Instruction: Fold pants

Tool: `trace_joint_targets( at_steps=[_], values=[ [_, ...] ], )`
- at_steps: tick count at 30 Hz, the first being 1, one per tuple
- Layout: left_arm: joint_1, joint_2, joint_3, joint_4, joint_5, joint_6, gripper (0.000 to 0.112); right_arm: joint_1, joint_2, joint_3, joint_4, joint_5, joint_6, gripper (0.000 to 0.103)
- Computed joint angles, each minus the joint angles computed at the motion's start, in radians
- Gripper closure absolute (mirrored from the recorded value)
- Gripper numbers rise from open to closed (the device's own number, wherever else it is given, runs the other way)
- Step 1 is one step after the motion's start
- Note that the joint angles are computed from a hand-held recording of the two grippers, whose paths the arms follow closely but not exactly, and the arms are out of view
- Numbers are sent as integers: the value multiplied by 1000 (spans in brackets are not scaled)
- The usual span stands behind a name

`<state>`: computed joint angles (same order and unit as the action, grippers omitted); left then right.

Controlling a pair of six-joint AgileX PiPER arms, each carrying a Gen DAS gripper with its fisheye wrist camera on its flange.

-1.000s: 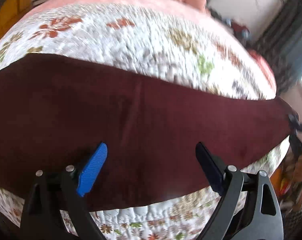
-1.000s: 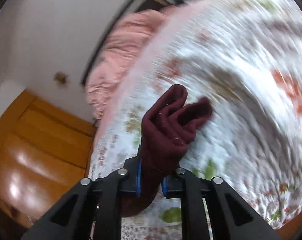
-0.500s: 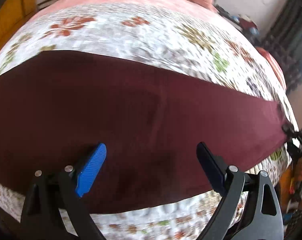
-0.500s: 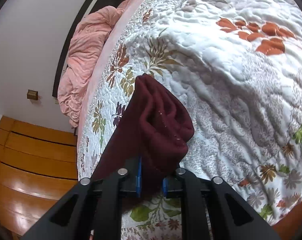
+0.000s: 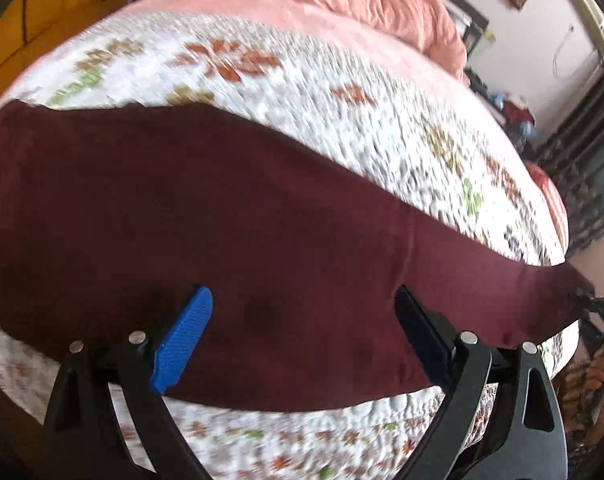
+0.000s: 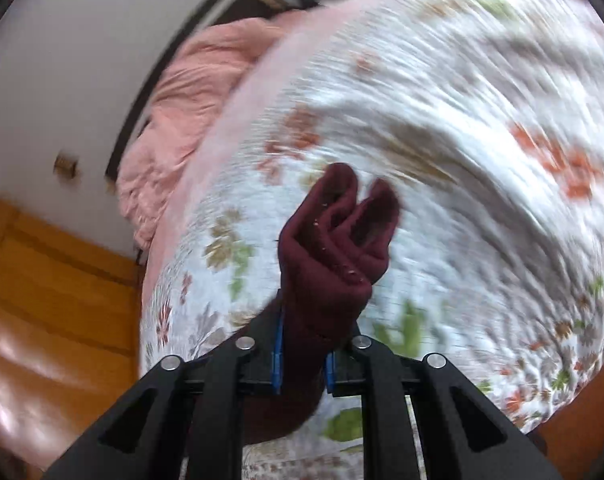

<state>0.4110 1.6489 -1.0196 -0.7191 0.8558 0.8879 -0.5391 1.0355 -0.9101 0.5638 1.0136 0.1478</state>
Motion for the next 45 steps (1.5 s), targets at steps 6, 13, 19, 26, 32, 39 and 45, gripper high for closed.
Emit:
trace_joint_targets(
  at_steps=[6,13,19,26,32,39,45],
  values=[
    [138,-6,-57,15,18,22,20,585,107,-262,-440,-72,434,88],
    [258,52,-135,29,51,4,20,936,339,-486,-603,-93,608,88],
    [349,97,-203,28,94,-13,20,1077,557,-637,-538,-113,570,88],
    [394,132,-236,39,109,-21,20,1200,765,-758,-489,-85,540,87],
    [402,144,-241,41,118,-28,20,1224,826,-738,-442,-91,507,82],
    [385,152,-251,59,130,-37,20,1200,799,-605,-46,-200,210,39],
    [390,155,-264,55,145,-38,20,1247,711,-612,-317,-133,373,30]
  ],
)
